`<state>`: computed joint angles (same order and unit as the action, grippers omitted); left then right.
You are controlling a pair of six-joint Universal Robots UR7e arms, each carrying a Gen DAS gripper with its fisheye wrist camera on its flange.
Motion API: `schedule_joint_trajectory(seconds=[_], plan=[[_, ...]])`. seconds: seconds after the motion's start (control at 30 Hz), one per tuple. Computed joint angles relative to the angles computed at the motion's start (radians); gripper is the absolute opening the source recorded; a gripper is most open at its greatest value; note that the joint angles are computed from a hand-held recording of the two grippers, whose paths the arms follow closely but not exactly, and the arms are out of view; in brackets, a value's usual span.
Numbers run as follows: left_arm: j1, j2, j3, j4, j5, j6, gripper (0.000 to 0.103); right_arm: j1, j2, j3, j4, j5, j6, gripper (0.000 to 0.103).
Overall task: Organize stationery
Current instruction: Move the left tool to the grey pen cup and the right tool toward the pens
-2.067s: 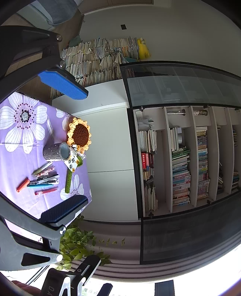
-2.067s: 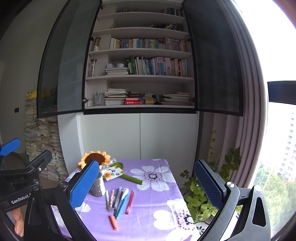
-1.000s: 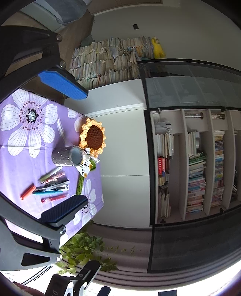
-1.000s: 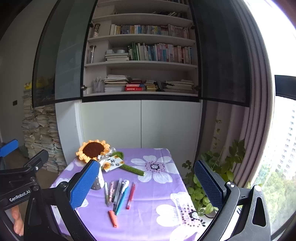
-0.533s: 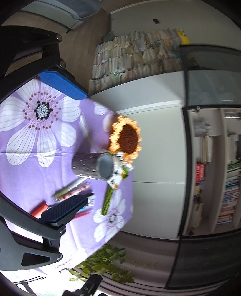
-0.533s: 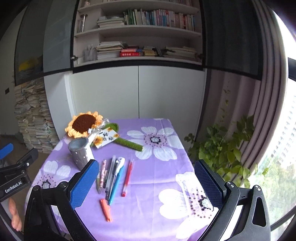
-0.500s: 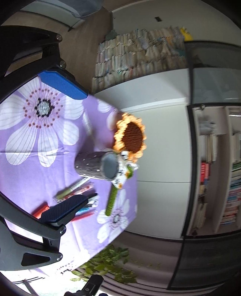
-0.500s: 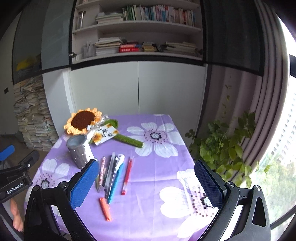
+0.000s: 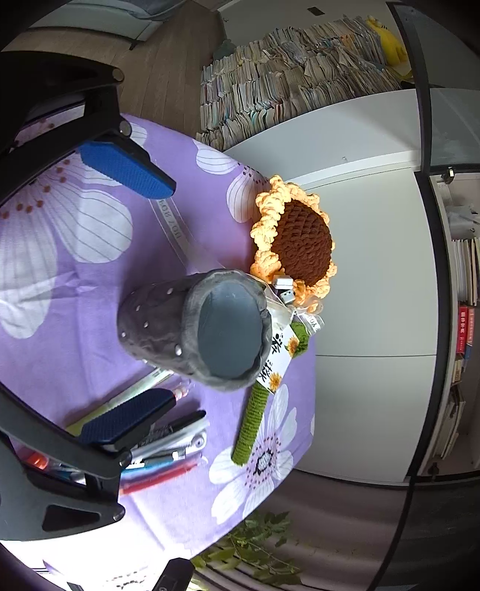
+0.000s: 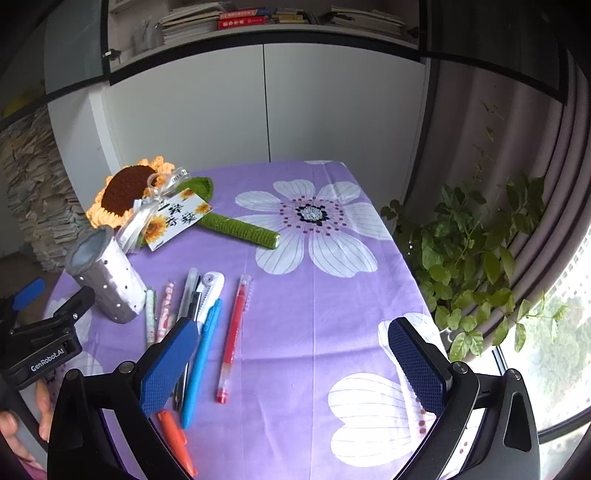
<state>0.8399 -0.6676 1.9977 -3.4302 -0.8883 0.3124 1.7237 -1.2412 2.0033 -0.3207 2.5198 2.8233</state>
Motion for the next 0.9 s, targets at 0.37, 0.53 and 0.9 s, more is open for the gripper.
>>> schedule_joint_trajectory(seconds=[0.37,0.53,0.9], plan=[[0.055,0.0,-0.057,0.087,-0.134,0.009,0.062,-0.131,0.136,-0.212,0.378,-0.195,0.182,0.05],[0.069,-0.027,-0.025,0.084,-0.208,0.077,0.06,-0.14,0.171,-0.274,0.436,-0.22,0.192,0.05],[0.104,-0.055,0.025,0.044,-0.316,0.184,0.06,-0.147,0.269,-0.42,0.566,-0.192,0.241,0.05]])
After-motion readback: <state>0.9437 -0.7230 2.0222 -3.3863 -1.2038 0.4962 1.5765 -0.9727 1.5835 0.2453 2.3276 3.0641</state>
